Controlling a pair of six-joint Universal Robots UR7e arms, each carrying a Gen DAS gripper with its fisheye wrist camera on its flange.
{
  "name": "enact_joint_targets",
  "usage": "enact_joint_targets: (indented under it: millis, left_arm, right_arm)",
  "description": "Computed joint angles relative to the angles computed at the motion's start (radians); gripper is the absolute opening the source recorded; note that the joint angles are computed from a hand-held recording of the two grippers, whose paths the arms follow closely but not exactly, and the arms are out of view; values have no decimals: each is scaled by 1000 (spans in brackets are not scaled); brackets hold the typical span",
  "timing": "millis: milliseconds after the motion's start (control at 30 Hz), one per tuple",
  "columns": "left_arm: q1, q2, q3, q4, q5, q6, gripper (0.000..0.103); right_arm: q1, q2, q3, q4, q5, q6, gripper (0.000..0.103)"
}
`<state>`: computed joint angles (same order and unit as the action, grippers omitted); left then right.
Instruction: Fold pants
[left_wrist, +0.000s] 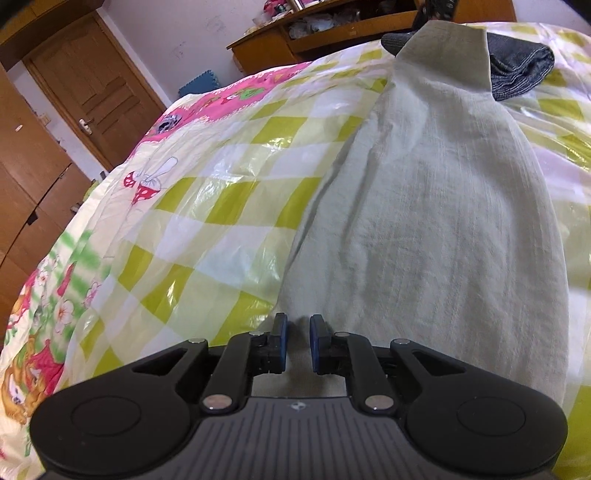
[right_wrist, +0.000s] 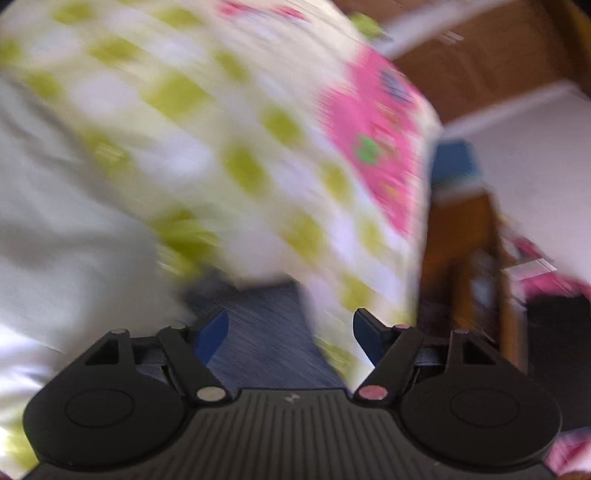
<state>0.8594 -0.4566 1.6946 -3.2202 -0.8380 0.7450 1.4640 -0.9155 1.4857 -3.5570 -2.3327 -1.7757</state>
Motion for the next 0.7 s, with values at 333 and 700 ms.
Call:
enact_joint_targets:
  millis: [333, 700]
  left_arm:
    - [-48, -29, 77, 19, 48, -121, 32]
    - [-101, -97, 185, 90, 45, -301, 37]
  right_arm:
    - [-107, -449, 519, 316, 451, 808, 73]
    - [-234, -270, 579, 55, 613, 897, 77]
